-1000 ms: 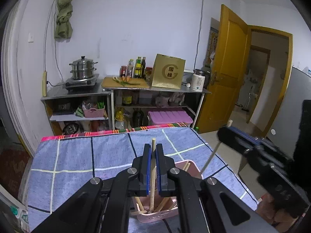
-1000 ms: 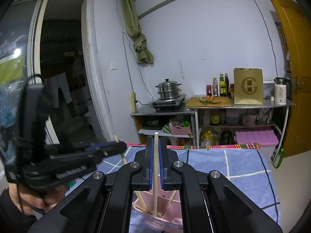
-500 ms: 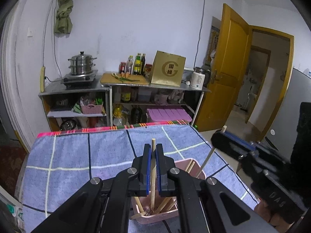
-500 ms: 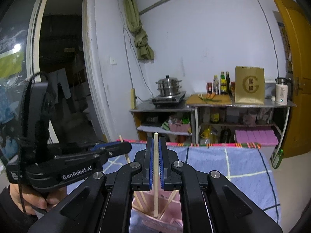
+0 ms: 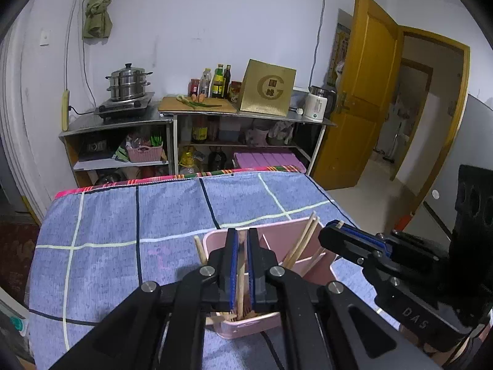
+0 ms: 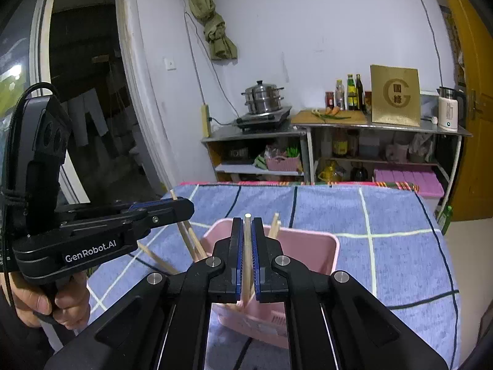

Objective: Organize utensils
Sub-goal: 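Lower the chopsticks into the basket and open both tools, then withdraw both tools from the basket toward the black chopsticks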

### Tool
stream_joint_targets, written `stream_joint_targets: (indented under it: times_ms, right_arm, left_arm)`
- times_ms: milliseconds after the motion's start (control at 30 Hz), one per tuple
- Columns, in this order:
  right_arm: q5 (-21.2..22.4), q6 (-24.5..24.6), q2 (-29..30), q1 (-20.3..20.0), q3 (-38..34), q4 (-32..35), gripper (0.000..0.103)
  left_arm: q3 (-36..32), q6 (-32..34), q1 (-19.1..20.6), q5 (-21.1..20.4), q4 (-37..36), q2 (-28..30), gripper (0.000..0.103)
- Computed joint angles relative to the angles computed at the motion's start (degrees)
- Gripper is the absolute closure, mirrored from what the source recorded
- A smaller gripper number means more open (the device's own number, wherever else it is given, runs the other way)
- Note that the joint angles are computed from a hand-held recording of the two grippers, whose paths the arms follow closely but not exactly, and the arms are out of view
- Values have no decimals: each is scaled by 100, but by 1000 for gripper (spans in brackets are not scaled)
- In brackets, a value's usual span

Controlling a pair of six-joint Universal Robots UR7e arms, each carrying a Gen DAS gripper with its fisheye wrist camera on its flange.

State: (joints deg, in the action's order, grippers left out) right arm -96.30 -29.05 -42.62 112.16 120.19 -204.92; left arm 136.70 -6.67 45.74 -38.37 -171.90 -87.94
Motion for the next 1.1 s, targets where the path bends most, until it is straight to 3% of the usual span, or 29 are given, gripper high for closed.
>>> stream_joint_targets:
  times_ms: [267,467,600,733,900,1100]
  right_arm:
    - [-45,-52,-209,60,286,-191,92]
    - [-77,-82,-487,160,782,-602,92]
    - [-149,-86,-639,221,1168,-898,92]
    - [-265,-88,-740,262,1555,-1168,92]
    - [-330,-140,-759,230,1967,-1444,92]
    - [-310,-202,-668,70,2305,-1657,92]
  left_arm:
    - [367,-251,-388,219,138,-376,93]
    - [867,-930,-1105,729,856,-1077,93]
    - [1264,-1902,-1758,1049,2059,-1846,93]
    - [1524,-3261,-2395,1168,3876,-2735,92]
    - [1673,-4702,-2973,1066,5905,-3675,92]
    - [1814,-5980,-3407,770,7688,-4526,92]
